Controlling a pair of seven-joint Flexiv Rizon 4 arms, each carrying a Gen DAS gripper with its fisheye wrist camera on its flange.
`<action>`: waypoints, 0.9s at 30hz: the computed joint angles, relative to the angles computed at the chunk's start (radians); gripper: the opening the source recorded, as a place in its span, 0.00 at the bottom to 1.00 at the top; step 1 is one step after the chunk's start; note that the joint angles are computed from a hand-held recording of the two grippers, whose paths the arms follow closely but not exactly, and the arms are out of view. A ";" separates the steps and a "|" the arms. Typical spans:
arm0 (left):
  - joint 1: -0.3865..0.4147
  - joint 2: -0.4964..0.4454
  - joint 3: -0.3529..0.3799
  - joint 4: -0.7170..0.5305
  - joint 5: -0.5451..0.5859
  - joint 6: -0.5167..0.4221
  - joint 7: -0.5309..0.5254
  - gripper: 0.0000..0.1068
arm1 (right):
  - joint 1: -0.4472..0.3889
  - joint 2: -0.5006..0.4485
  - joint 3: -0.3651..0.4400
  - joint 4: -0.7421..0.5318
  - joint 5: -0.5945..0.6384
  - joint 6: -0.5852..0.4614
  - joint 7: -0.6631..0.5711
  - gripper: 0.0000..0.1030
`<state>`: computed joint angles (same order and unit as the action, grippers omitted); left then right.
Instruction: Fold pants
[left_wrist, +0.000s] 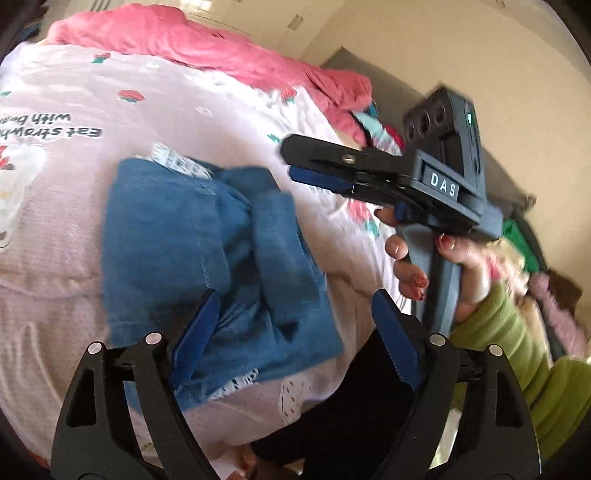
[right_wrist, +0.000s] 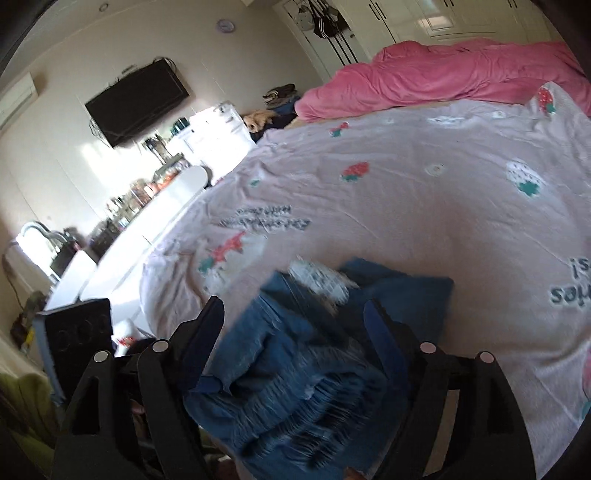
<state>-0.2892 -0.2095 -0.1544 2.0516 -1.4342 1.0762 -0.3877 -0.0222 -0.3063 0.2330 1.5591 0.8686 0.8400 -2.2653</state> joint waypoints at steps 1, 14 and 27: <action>-0.010 0.007 -0.002 0.014 0.006 0.015 0.001 0.72 | 0.028 0.003 -0.010 0.023 -0.057 0.026 0.029 0.75; -0.001 0.039 0.007 0.045 0.057 -0.008 -0.033 0.73 | 0.048 -0.006 0.005 0.143 -0.312 0.183 0.249 0.78; -0.005 0.058 0.019 0.048 0.068 0.051 -0.019 0.79 | 0.023 0.132 0.000 0.215 -0.103 0.231 0.162 0.80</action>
